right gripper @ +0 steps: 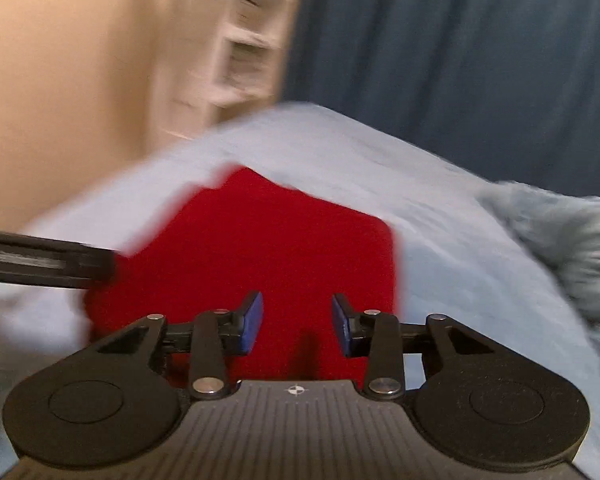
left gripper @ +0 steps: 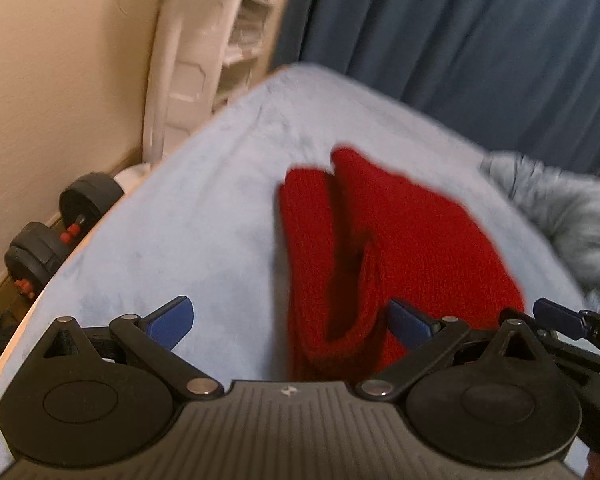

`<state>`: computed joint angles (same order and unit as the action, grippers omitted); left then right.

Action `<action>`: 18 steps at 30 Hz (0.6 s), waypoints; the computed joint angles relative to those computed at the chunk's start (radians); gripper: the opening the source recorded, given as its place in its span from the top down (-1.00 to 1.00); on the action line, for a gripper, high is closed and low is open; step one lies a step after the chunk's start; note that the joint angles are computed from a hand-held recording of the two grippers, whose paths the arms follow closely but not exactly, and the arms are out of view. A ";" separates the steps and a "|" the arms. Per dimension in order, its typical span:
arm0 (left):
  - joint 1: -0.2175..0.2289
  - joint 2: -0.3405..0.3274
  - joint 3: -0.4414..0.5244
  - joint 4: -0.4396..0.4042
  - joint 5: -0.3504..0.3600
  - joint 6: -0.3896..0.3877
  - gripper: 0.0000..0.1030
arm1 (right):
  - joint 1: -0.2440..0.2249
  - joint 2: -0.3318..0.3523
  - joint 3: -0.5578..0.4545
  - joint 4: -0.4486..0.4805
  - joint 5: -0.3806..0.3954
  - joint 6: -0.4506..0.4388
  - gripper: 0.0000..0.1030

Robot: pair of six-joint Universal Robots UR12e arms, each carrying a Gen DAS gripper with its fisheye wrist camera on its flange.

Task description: Fold small clothes

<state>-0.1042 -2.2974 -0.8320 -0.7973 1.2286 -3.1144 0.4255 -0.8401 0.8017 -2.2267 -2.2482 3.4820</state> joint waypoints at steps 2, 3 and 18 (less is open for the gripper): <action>-0.014 -0.014 0.027 -0.069 0.080 0.034 -1.00 | -0.005 -0.011 0.022 0.063 0.076 -0.006 0.34; -0.014 -0.019 0.037 -0.101 0.080 0.032 -1.00 | -0.002 -0.011 0.029 0.066 0.075 -0.028 0.35; -0.011 0.249 -0.275 0.083 0.171 0.079 -0.99 | 0.105 -0.240 0.262 -0.029 -0.078 0.056 -0.48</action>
<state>-0.1156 -2.0479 -1.1065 -0.7139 1.3997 -3.0356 0.5305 -1.0800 1.0642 -2.2558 -2.3261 3.5382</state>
